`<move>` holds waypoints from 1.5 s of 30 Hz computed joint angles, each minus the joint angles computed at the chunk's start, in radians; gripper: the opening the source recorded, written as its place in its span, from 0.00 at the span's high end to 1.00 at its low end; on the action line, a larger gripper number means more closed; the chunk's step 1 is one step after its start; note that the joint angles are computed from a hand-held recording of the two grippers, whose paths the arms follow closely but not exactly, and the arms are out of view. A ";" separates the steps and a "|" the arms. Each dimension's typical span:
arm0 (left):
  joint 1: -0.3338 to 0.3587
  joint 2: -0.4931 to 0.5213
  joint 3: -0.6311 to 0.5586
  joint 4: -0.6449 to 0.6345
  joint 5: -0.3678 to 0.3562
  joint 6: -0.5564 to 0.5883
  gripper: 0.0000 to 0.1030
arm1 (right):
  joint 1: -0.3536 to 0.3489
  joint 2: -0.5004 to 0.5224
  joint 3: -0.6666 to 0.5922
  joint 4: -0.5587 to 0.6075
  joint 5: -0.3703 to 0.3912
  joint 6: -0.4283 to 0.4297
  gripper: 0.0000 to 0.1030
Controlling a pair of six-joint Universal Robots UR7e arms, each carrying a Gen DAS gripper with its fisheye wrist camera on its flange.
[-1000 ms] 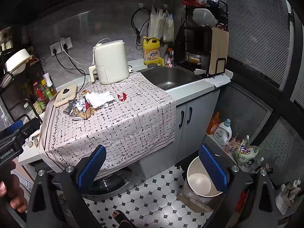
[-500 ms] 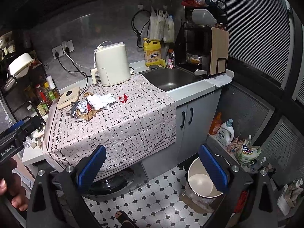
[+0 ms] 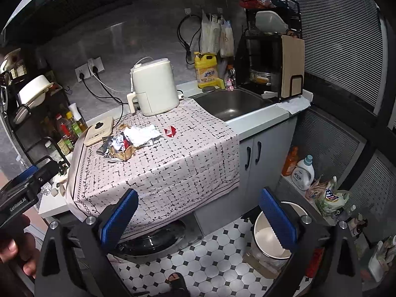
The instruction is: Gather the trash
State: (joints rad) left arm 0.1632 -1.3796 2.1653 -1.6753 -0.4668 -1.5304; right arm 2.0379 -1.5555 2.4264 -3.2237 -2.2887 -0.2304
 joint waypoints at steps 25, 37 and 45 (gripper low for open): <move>0.407 -0.015 0.123 -0.953 0.026 0.779 0.11 | -0.111 0.358 -0.301 0.037 0.153 -0.037 0.07; 0.678 0.091 0.005 -1.290 -0.089 1.162 0.27 | -0.111 0.572 -0.513 0.102 0.136 -0.025 0.07; 0.836 0.185 -0.138 -1.328 -0.182 1.390 0.38 | -0.106 0.673 -0.614 0.160 0.115 0.011 0.12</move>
